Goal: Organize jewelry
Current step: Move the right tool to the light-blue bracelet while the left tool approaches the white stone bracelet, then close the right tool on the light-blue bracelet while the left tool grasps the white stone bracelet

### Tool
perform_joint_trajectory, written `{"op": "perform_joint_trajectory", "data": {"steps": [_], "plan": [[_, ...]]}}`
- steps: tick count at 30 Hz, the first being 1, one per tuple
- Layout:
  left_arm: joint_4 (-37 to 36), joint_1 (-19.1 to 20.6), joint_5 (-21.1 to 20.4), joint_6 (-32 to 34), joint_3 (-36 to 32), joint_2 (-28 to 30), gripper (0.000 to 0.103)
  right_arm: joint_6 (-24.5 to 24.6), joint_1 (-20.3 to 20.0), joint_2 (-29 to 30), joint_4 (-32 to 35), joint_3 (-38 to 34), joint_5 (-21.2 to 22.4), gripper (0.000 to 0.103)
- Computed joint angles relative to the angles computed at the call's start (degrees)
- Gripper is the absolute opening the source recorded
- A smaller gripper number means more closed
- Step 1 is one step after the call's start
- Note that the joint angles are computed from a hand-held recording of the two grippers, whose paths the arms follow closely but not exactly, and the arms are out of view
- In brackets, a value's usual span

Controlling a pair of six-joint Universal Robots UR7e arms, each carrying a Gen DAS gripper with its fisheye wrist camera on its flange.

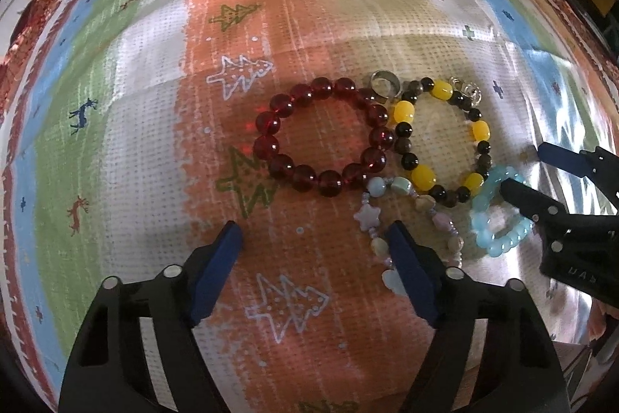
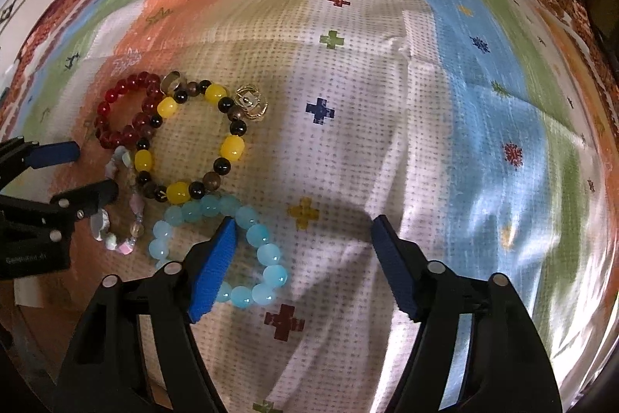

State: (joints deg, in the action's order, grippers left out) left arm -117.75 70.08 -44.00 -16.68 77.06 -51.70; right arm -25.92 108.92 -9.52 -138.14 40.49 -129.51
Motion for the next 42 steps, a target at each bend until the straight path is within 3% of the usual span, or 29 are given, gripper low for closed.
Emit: {"op": "perform_joint_trajectory", "data": {"steps": [2, 4, 7, 9, 10, 17, 27, 42], "plan": [[0.15, -0.08, 0.81, 0.02, 0.26, -0.14, 0.068, 0.31, 0.05, -0.02, -0.61, 0.17, -0.31, 0.055], [0.13, 0.04, 1.05, 0.91, 0.24, -0.27, 0.061, 0.09, 0.03, -0.37, -1.52, 0.89, -0.09, 0.039], [0.32, 0.14, 1.05, 1.43, 0.34, -0.68, 0.045, -0.49, 0.09, -0.91, -2.23, 2.04, 0.32, 0.022], [0.7, 0.22, 0.77, 1.63, 0.26, -0.97, 0.017, -0.65, 0.12, -0.95, -2.36, 2.15, 0.45, 0.014], [1.17, 0.34, 0.54, 1.42, 0.04, -1.08, 0.007, -0.69, 0.05, -1.06, -2.47, 2.31, 0.77, 0.014], [1.51, 0.67, -1.07, 0.73, 0.56, -2.83, 0.007, 2.16, -0.27, -3.07, -0.71, 4.0, 3.66, 0.012], [-2.63, -0.72, -1.12, 1.58, 3.44, -5.25, 0.007, 0.76, 0.54, -5.94, -4.61, 9.2, 4.13, 0.012], [-8.78, -3.13, -1.14, 2.39, 6.48, -7.07, 0.007, -1.22, 2.05, -10.47, -10.96, 16.13, 9.04, 0.012]]}}
